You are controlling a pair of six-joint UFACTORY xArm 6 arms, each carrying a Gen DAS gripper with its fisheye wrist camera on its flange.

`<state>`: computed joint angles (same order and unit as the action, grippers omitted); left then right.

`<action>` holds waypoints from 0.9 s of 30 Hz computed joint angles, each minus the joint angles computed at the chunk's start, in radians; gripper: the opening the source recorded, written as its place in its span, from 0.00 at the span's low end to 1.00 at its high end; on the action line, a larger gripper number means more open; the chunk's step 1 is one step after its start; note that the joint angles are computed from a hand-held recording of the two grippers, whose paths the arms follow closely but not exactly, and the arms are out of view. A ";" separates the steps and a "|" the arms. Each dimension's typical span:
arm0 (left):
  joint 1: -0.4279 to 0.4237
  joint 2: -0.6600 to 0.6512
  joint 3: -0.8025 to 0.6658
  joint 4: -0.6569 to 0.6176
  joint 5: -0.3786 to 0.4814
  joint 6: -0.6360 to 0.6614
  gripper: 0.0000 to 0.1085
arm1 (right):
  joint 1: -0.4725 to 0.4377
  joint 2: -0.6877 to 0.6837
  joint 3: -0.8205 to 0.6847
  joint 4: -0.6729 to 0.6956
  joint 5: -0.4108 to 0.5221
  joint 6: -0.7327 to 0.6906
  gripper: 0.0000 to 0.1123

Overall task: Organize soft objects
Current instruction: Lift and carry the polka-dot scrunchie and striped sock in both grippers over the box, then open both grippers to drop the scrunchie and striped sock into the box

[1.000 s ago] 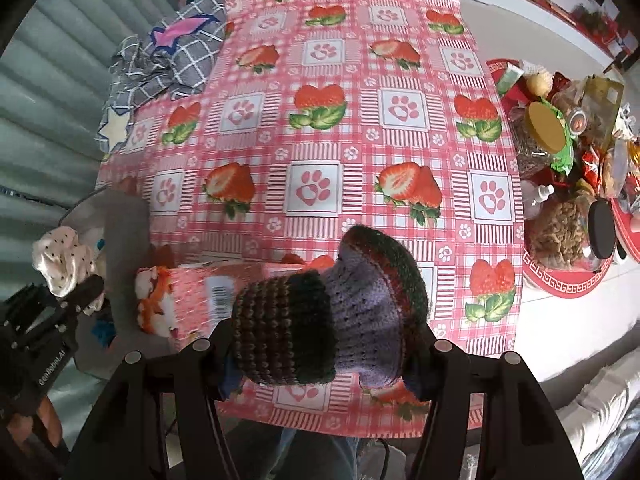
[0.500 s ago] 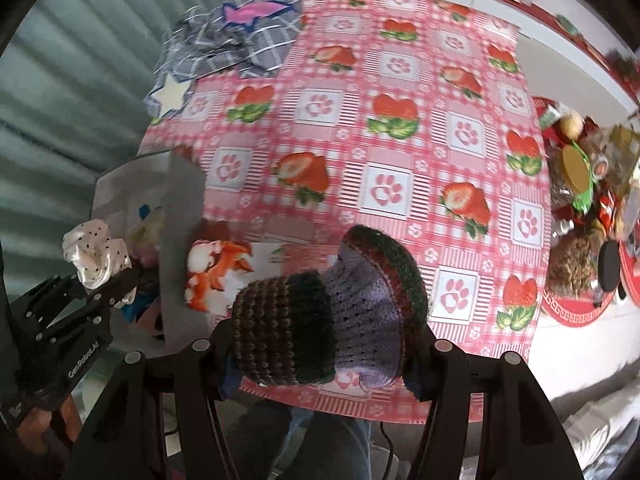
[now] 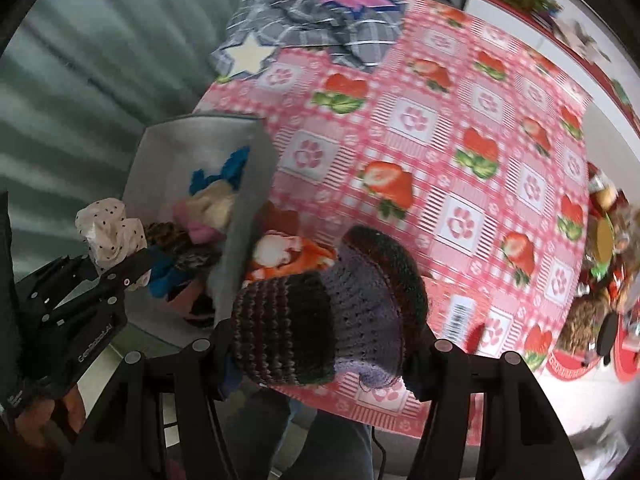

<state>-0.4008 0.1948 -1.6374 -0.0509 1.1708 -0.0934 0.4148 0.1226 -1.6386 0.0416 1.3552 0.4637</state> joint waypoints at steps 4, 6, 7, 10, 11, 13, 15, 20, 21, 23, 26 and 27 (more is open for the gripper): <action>0.034 -0.020 0.040 -0.001 -0.004 -0.021 0.29 | 0.027 0.070 -0.083 0.017 0.024 -0.032 0.56; 0.045 -0.031 0.058 0.000 -0.004 -0.030 0.29 | 0.042 0.110 -0.131 0.023 0.040 -0.049 0.56; 0.052 -0.035 0.066 0.000 -0.003 -0.035 0.29 | 0.050 0.133 -0.159 0.026 0.048 -0.059 0.56; 0.069 -0.043 0.086 0.002 0.001 -0.044 0.29 | 0.066 0.185 -0.226 0.037 0.067 -0.078 0.56; 0.072 -0.045 0.091 0.002 0.002 -0.047 0.29 | 0.073 0.209 -0.257 0.039 0.075 -0.086 0.56; 0.080 -0.051 0.104 0.003 0.005 -0.051 0.29 | 0.084 0.243 -0.304 0.041 0.085 -0.099 0.56; 0.085 -0.051 0.108 0.003 0.008 -0.053 0.29 | 0.096 0.288 -0.365 0.045 0.101 -0.114 0.56; 0.098 -0.056 0.126 -0.001 0.018 -0.061 0.29 | 0.115 0.370 -0.482 0.056 0.129 -0.136 0.56; 0.101 -0.057 0.129 -0.002 0.020 -0.062 0.29 | 0.117 0.385 -0.502 0.058 0.135 -0.137 0.56; 0.104 -0.059 0.134 -0.001 0.023 -0.065 0.29 | 0.121 0.408 -0.535 0.061 0.145 -0.142 0.56; 0.108 -0.060 0.139 -0.001 0.028 -0.068 0.29 | 0.122 0.438 -0.574 0.066 0.159 -0.146 0.56; 0.110 -0.061 0.141 -0.002 0.029 -0.068 0.29 | 0.122 0.450 -0.590 0.068 0.163 -0.146 0.56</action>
<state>-0.2912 0.1341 -1.4967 -0.0524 1.2001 -0.1610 0.5371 0.5729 -2.2284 0.1092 1.5186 0.3172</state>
